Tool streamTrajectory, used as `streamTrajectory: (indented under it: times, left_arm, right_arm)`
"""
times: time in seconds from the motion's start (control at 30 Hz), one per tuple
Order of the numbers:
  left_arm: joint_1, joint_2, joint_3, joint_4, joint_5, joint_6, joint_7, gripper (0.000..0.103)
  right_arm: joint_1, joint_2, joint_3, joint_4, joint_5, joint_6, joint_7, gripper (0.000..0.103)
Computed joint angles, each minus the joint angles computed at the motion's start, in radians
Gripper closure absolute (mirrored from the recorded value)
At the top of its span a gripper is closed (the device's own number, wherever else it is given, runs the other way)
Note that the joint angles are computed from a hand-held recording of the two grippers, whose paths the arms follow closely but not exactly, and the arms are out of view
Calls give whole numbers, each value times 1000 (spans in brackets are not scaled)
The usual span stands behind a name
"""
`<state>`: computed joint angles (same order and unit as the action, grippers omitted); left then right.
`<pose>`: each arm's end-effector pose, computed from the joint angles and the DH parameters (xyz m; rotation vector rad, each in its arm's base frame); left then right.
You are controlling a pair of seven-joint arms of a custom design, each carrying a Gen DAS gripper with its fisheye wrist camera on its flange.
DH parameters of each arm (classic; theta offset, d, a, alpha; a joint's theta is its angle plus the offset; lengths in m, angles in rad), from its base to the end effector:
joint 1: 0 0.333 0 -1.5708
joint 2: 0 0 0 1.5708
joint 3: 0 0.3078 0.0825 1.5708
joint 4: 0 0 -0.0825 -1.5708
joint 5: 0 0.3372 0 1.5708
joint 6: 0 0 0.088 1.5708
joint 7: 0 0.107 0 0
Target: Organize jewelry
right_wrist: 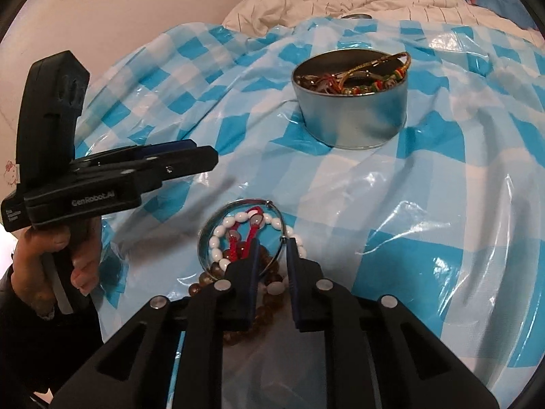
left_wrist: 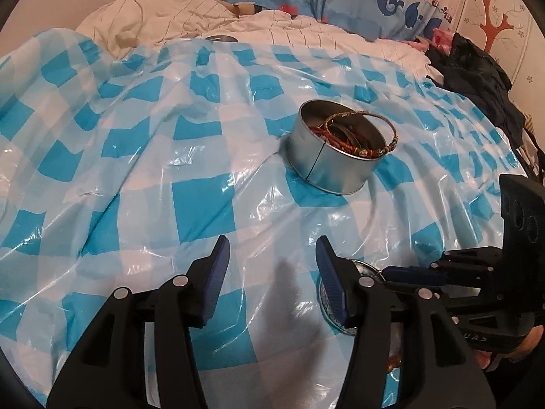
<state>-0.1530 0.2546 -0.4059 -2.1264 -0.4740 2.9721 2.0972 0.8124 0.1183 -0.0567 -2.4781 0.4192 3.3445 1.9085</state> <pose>0.5109 -0.2681 0.3857 -1.3184 2.4935 -0.9187 0.3886 0.3064 0.3604 -1.6855 1.7231 -0.1372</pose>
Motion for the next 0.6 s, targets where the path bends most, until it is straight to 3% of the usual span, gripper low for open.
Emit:
streamTrajectory:
  times: [0.07,0.17,0.3,0.43,0.53,0.6]
  left_arm:
    - [-1,-1,-1,1,1,0,-1,52]
    - [-10,0,9,0,19,1,-14,52]
    - [-8,4,11,2,28,3,-29,52]
    - [15,5,-13,9,-12,-4,-6,52]
    - [27,8,-33,14,-34,-28,38,52]
    - [39,12,-59,19,-70,-56,105,52]
  right_arm:
    - [-8,-2,5,-1,-8,-7,3,87]
    - [76,-4,-77,1,-6,-15,-16,87]
    - [3,-20,0,-20,-12,26,-17,97]
    - [-173,-68,146,-83,-148,95,113,99]
    - [-170,-127,182,-121,66,118,-41,99]
    - [-204,-148,255,-108,340,119,-250,99]
